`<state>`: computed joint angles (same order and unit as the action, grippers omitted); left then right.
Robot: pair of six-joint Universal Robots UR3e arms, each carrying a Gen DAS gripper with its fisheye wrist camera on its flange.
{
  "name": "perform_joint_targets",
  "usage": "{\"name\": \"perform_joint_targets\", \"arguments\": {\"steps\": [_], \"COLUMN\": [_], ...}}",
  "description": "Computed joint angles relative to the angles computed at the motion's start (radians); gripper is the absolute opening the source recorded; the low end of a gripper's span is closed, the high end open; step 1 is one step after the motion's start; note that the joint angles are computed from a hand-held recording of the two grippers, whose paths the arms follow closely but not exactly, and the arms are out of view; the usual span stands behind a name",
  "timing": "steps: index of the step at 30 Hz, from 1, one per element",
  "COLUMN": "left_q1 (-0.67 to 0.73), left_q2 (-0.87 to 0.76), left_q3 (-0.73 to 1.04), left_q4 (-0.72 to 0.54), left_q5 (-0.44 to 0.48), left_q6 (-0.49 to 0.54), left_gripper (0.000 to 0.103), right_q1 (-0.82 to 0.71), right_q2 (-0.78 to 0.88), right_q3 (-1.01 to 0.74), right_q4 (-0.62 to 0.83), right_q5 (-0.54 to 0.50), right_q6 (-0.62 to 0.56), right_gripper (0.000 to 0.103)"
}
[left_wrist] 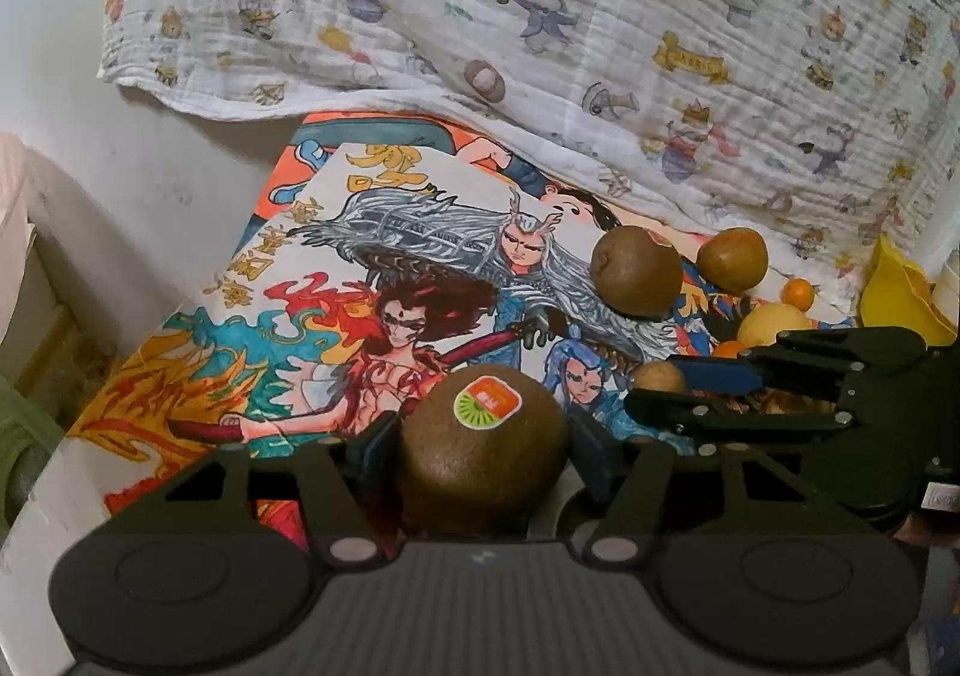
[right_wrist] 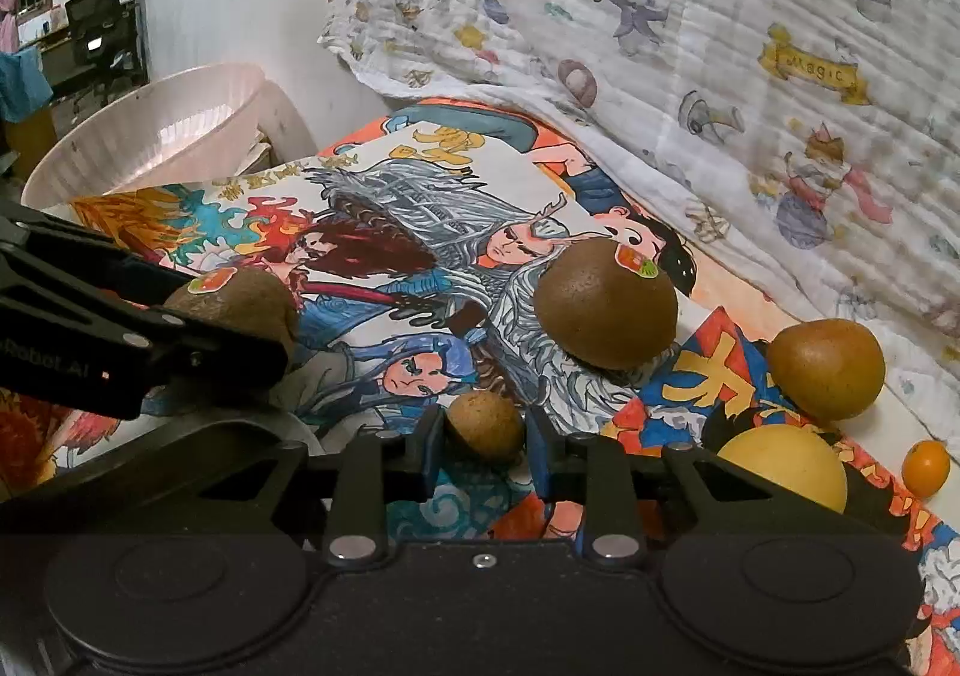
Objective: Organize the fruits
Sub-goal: 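Grasp the large stickered kiwi with the left tool while the right tool grasps a small brown kiwi, then carry both kiwis over the grey tray while the right tool releases the small kiwi onto it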
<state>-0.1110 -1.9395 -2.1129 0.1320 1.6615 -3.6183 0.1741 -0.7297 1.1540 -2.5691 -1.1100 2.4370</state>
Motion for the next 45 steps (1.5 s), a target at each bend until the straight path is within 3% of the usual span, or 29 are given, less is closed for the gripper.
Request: {"name": "perform_joint_targets", "arguments": {"steps": [13, 21, 26, 32, 37, 45], "left_q1": [-0.049, -0.136, -0.182, -0.279, -0.354, -0.416], "left_q2": [0.079, 0.227, 0.301, 0.322, 0.314, 0.295], "left_q3": [-0.079, -0.176, -0.277, -0.337, -0.326, -0.277], "left_q4": [0.040, 0.011, 0.036, 0.050, 0.019, -0.050], "left_q5": [0.051, 0.095, 0.065, 0.086, 0.126, 0.188], "left_q6": [-0.044, -0.064, -0.100, -0.149, -0.173, -0.197], "left_gripper": [0.063, 0.063, 0.063, 0.063, 0.063, 0.064], "right_q1": [-0.054, -0.127, -0.188, -0.268, -0.322, -0.340], "right_q2": [-0.254, -0.534, -0.712, -0.937, -1.071, -1.102], "right_q3": [0.351, 0.685, 0.929, 1.159, 1.261, 1.287], "right_q4": [-0.140, -0.123, -0.179, -0.153, -0.094, -0.038], "right_q5": [0.073, 0.134, 0.172, 0.191, 0.190, 0.166], "right_q6": [0.041, 0.066, 0.080, 0.013, -0.051, -0.079], "right_gripper": [0.030, 0.030, 0.031, 0.031, 0.031, 0.031]}}
